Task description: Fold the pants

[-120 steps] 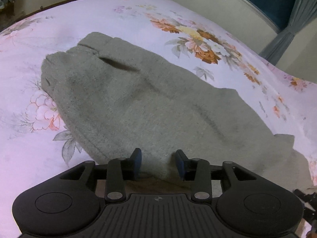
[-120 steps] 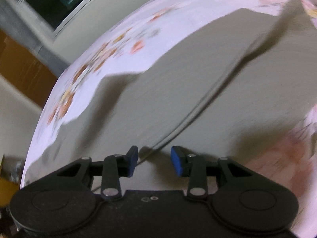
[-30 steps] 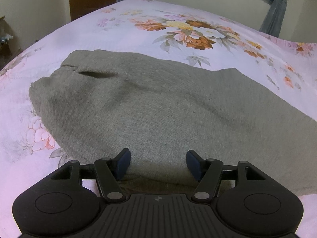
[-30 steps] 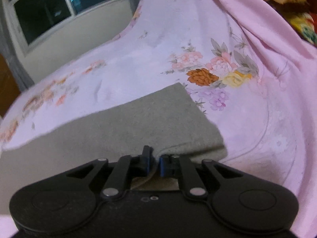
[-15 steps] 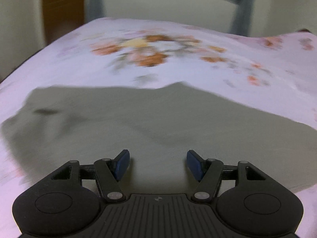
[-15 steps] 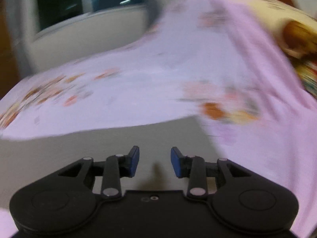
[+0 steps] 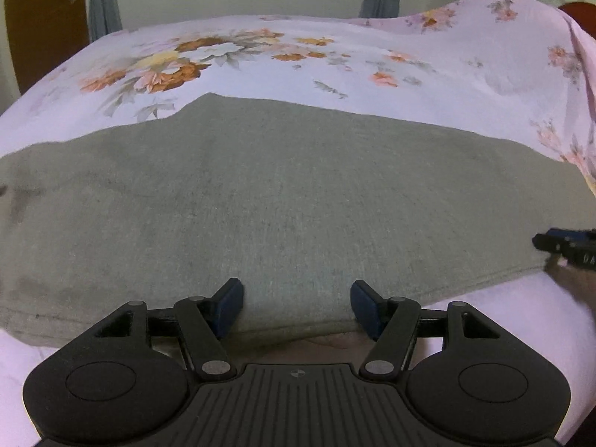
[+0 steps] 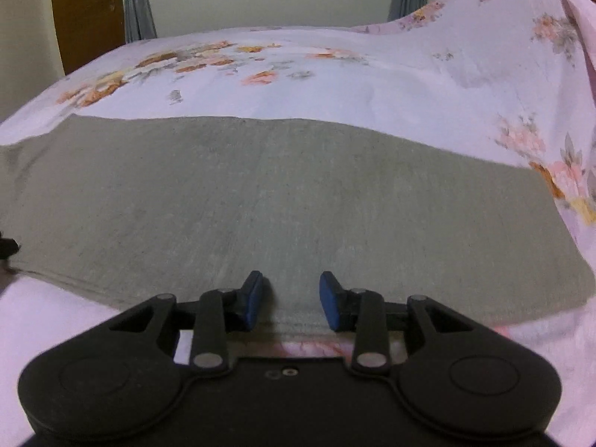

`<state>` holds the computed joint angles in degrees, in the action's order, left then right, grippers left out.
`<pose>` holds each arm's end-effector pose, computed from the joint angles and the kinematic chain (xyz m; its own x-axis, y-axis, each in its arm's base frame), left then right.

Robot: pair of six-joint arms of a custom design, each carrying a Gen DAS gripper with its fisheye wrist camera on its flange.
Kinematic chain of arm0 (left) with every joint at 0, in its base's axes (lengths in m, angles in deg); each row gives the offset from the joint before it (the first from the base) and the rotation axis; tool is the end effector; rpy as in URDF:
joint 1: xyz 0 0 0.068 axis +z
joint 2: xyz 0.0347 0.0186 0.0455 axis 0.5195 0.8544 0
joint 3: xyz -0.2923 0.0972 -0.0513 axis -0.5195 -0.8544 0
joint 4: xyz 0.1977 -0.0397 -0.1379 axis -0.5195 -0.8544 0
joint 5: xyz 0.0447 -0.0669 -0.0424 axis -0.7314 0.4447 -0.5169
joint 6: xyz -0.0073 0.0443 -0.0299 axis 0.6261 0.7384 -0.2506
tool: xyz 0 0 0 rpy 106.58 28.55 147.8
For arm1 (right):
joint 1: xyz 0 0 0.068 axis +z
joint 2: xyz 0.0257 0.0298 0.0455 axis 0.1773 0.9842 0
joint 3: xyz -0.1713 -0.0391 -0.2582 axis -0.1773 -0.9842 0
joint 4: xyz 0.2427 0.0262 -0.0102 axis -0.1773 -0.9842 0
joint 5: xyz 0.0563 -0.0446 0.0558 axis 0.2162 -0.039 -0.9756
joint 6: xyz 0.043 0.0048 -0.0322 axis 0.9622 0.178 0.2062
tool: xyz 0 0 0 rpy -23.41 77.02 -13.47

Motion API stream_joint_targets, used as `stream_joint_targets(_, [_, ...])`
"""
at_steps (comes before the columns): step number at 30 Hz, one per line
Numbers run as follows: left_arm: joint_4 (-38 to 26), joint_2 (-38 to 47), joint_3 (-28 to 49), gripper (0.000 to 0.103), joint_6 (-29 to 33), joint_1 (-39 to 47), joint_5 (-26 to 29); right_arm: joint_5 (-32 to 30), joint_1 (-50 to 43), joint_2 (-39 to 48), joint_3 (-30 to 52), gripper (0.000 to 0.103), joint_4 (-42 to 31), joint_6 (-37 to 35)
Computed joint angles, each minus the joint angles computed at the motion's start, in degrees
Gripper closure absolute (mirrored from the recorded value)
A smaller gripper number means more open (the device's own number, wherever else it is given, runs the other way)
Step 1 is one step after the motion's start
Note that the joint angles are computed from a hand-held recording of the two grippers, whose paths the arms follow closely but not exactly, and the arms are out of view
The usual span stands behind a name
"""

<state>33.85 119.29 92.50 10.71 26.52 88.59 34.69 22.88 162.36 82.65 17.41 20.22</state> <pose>0.2943 -0.0343 0.1068 -0.7049 0.2829 -0.6505 0.4210 0.9049 -0.0626 0.1951 0.0347 0.0936 -0.7189 0.1687 -0.6744 0.1959 0.9800 0.0364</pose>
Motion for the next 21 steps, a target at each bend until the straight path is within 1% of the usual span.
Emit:
stream_joint_targets(1, [-2.5, -0.7, 1.3, 0.039, -0.4, -0.4, -0.5, -1.0, -0.8, -1.9, 1.7, 0.068, -3.3, 0.4])
stream_joint_targets(3, [-5.7, -1.6, 4.0, 0.039, -2.2, -1.1, -0.5, -2.1, -2.4, -5.1, 3.3, 0.068, -5.3, 0.5])
stream_joint_targets(5, [-5.7, -1.6, 6.0, 0.039, -3.8, -3.2, -1.0, -1.9, -2.9, -5.6, 6.2, 0.068, -6.6, -0.3])
stream_joint_targets(8, [-7.0, 0.3, 10.1, 0.039, -5.2, -7.8, -2.8, -1.8, -3.1, -2.2, 12.2, 0.067, -8.8, -1.5])
stream_joint_targets(10, [-8.0, 3.1, 13.6, 0.039, -6.6, -11.1, -4.2, -2.1, -3.6, 0.7, 14.7, 0.066, -8.8, -2.7])
stream_joint_targets(13, [-10.5, 7.6, 19.3, 0.039, -9.2, -15.0, -7.1, -1.0, -5.0, 4.1, 16.0, 0.065, -8.2, -5.5])
stream_joint_targets(14, [-10.1, 8.6, 20.1, 0.037, -9.7, -15.9, -8.6, 0.8, -5.7, 5.2, 16.3, 0.065, -8.5, -6.6])
stream_joint_targets(15, [-9.5, 9.6, 20.7, 0.030, -9.5, -16.3, -9.6, 2.4, -7.8, 6.5, 15.7, 0.065, -7.0, -8.2])
stream_joint_targets(16, [-8.5, 11.0, 21.4, 0.026, -8.9, -16.3, -10.2, 2.5, -10.4, 7.9, 15.0, 0.065, -4.8, -9.3])
stream_joint_targets(18, [-7.7, 12.4, 22.6, 0.019, -8.7, -16.2, -11.0, -0.6, -17.3, 8.5, 14.1, 0.065, -2.8, -10.5])
stream_joint_targets(21, [-8.3, 13.7, 25.1, 0.018, -10.5, -16.0, -12.7, -2.6, -24.9, 7.0, 15.0, 0.065, -5.1, -12.3])
